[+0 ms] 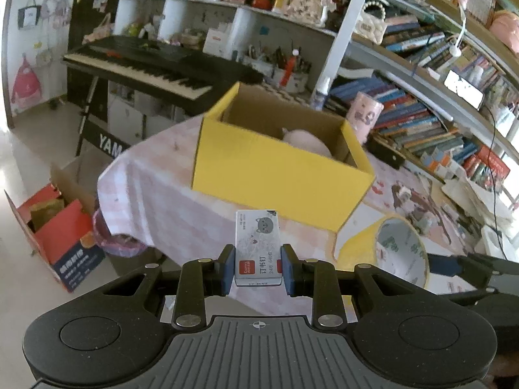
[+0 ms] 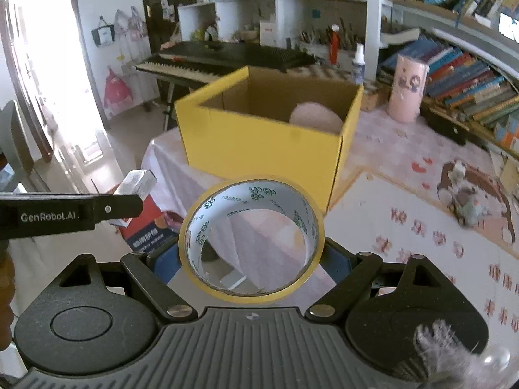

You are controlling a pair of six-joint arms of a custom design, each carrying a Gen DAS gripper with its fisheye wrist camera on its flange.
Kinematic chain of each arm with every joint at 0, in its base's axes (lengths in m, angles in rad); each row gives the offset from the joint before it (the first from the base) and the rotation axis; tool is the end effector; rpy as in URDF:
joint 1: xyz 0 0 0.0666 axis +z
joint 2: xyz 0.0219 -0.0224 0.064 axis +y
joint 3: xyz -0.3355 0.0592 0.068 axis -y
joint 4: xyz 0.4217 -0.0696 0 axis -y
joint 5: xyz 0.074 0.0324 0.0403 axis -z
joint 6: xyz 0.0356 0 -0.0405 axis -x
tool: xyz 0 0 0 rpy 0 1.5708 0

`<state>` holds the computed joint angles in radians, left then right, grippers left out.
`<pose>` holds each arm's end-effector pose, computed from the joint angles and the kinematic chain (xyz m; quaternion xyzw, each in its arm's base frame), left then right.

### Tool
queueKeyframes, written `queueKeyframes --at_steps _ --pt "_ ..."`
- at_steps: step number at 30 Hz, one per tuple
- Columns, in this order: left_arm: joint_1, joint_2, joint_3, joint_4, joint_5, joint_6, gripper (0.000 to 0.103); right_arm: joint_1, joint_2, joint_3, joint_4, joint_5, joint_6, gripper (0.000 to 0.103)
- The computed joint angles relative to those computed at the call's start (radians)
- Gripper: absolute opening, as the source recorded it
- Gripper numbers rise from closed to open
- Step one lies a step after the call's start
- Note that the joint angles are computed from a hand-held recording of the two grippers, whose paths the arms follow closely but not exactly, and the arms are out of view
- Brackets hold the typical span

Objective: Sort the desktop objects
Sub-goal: 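Carry the tape roll and card box with both grippers over the yellow box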

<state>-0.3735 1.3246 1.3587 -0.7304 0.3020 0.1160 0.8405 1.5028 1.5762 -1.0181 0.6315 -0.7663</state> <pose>0.4711 -0.1964 0.4175 0.1782 0.8800 -0.2337 0.3731 0.3812 0.3936 0.4175 0.0620 0.9073 0.0056 0.4159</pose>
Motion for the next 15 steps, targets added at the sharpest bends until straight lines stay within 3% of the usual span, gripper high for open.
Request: queueKeyframes --at_steps 8,15 --pt "-0.015 0.055 0.076 0.076 -0.050 0.018 0.028 -0.056 -0.018 -0.002 0.162 0.026 0.164 0.088" --pt "-0.042 0.160 0.203 0.105 -0.094 0.025 0.028 -0.135 -0.013 0.017 0.259 -0.019 0.276 0.088"
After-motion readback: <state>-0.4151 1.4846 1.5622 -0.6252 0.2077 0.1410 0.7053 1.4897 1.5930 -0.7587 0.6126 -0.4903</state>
